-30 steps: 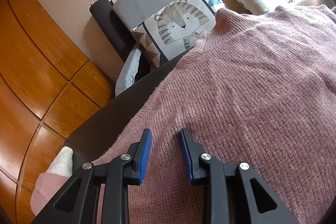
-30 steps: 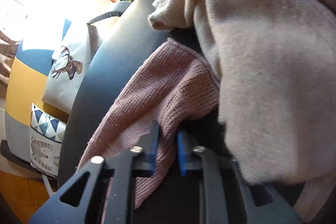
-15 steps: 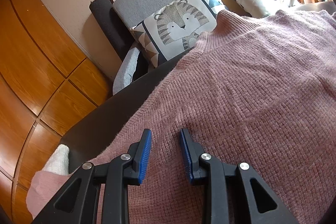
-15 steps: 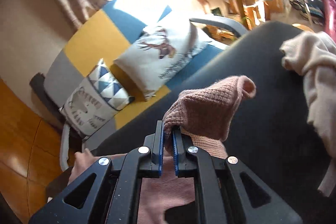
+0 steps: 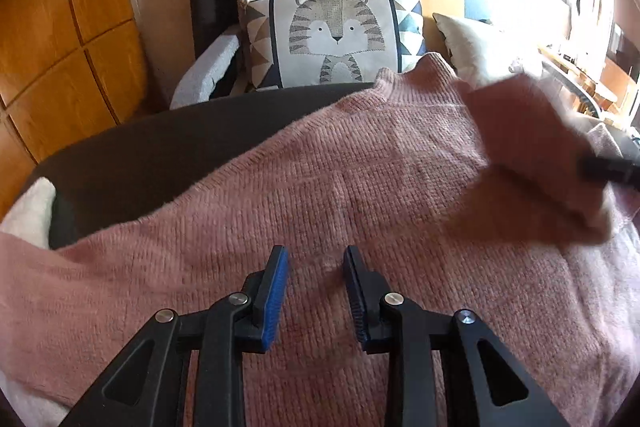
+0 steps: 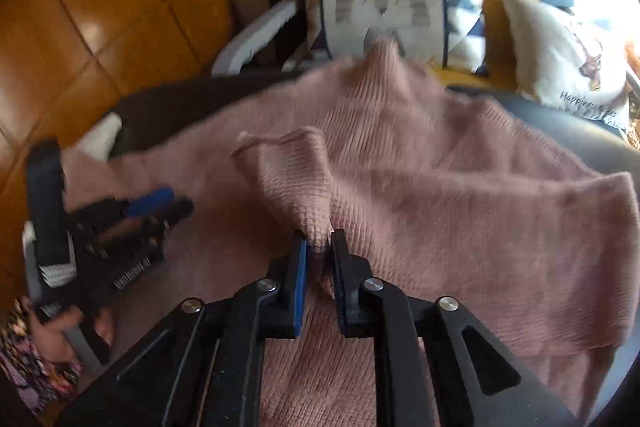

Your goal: Fold clothes

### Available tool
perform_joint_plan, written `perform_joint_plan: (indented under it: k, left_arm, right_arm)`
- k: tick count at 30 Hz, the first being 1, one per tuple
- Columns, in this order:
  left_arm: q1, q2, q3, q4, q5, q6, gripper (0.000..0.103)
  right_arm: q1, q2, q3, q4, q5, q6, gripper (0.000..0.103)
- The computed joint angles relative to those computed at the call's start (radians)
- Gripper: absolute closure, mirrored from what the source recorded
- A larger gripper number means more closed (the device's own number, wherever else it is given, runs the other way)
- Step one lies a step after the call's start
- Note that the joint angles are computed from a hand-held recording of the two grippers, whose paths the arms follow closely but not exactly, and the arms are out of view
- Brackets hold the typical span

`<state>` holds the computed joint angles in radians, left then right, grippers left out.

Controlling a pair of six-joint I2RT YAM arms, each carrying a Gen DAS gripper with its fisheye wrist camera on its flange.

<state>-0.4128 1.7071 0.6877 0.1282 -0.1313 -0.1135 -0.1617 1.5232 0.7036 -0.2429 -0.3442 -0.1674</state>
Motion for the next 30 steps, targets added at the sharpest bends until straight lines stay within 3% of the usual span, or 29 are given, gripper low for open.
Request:
perform_joint_plan:
  k: [2,6,8,11,17,20,27,29,30]
  left_arm:
    - [0.015,-0.013,-0.012,-0.004,0.055,-0.012,0.073]
    - [0.029,-0.016,-0.003,-0.018,0.137,-0.053,0.072]
    - [0.038,-0.017,0.01,-0.024,0.202,-0.092,0.072]
    - [0.036,-0.019,0.026,-0.023,0.291,-0.157,0.069]
    - [0.005,0.06,0.117,-0.075,0.416,-0.262,0.058]
    - [-0.039,0.061,0.117,-0.052,0.347,-0.297,0.055]
    - [-0.195,0.1,0.235,-0.202,0.136,-0.221,0.055]
    - [-0.247,0.11,0.27,-0.245,0.052,-0.198,0.061]
    - [-0.244,0.1,0.263,-0.234,0.055,-0.201,0.071]
  right_arm:
    - [-0.012,-0.099,-0.11,0.055,-0.019,-0.052,0.085]
    - [-0.146,-0.379,-0.233,-0.02,-0.073,-0.153,0.071]
    - [-0.275,-0.434,-0.24,-0.084,-0.123,-0.177,0.071]
    - [-0.458,-0.417,-0.231,-0.138,-0.12,-0.241,0.071]
    - [-0.731,-0.2,-0.233,-0.034,-0.133,-0.347,0.071]
    - [-0.772,-0.206,-0.255,0.008,-0.188,-0.355,0.07]
    - [-0.757,-0.206,-0.272,0.054,-0.172,-0.338,0.068]
    - [-0.754,-0.204,-0.276,0.067,-0.171,-0.334,0.068]
    - [-0.753,-0.203,-0.277,0.07,-0.172,-0.332,0.067]
